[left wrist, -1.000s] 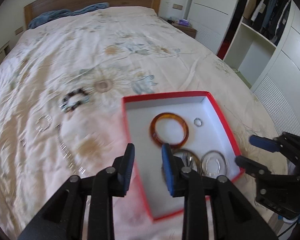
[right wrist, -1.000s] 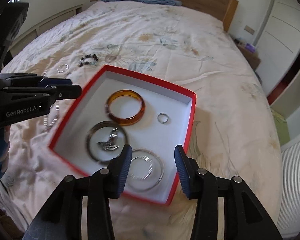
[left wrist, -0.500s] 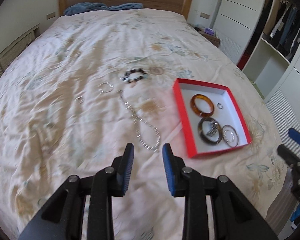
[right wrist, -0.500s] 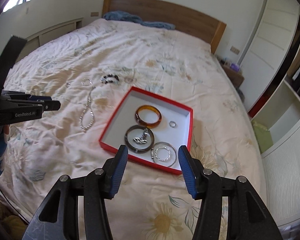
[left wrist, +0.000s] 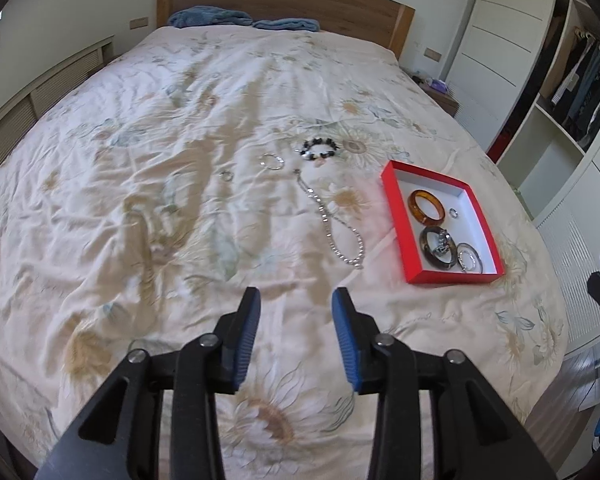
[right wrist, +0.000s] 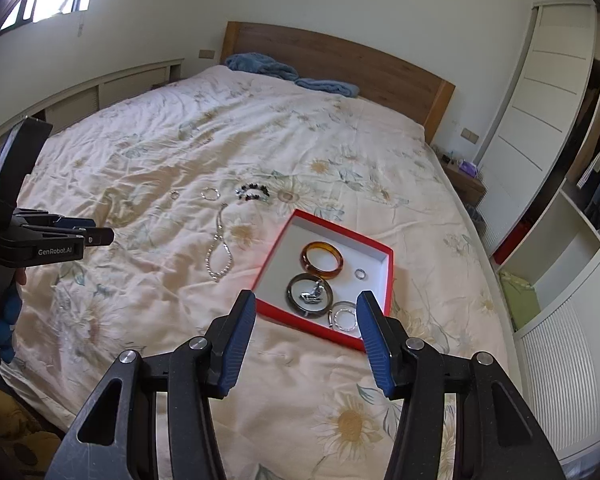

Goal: Organize jewelry
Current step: 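Open both tools and withdraw them from the box over the duvet, then grasp a silver ring with the left tool while the right tool grasps the silver chain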

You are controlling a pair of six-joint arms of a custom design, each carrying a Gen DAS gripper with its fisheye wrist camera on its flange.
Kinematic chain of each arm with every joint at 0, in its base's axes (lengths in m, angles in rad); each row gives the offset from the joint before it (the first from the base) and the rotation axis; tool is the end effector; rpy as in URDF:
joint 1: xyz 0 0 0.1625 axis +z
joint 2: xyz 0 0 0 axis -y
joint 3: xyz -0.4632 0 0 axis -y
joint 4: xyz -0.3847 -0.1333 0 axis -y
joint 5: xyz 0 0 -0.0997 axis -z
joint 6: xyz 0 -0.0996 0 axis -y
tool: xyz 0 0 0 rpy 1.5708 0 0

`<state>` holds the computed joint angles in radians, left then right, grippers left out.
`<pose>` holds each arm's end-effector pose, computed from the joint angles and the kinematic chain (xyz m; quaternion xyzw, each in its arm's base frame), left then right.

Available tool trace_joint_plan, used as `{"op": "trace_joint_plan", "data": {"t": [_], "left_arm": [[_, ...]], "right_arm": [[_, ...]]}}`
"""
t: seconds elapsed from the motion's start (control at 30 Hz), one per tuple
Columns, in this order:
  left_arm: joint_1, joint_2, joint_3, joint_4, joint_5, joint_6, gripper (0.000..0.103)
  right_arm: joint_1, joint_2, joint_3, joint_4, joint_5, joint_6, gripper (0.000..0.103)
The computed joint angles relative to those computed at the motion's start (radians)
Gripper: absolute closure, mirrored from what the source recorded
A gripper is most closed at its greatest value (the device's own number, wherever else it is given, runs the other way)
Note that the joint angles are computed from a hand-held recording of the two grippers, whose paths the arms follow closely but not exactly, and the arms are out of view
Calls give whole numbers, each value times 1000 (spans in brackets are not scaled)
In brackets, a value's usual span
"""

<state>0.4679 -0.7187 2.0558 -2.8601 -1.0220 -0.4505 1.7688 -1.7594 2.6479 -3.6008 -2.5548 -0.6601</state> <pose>-0.3924 -0.4058 0.0036 0.3145 0.9095 -0.1735 0.2093 0.0980 -0.2326 0.3866 0.0765 -0.7806 0.3725 0.4960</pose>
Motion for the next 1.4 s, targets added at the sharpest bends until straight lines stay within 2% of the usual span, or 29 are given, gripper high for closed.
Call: {"op": "trace_joint_plan", "data": {"t": [0.33, 0.6, 0.77, 0.9, 1.13, 1.27, 1.4], "left_arm": [[11, -61, 78, -76, 18, -2, 66], [27, -80, 100, -99, 33, 14, 66], [46, -78, 86, -60, 19, 15, 66], [60, -67, 76, -47, 11, 26, 66], [125, -30, 25, -21, -12, 32, 66], [165, 8, -16, -13, -6, 51, 66], [206, 59, -81, -16, 3, 86, 66]], "right_arm": [[136, 90, -6, -16, -93, 33, 51], [158, 138, -18, 6, -94, 51, 51], [133, 140, -24, 39, -60, 62, 51], [77, 110, -27, 88, 31, 89, 51], [-131, 51, -55, 217, 309, 163, 53], [-229, 98, -96, 250, 429, 176, 61], [-297, 179, -160, 272, 499, 181, 67]]}}
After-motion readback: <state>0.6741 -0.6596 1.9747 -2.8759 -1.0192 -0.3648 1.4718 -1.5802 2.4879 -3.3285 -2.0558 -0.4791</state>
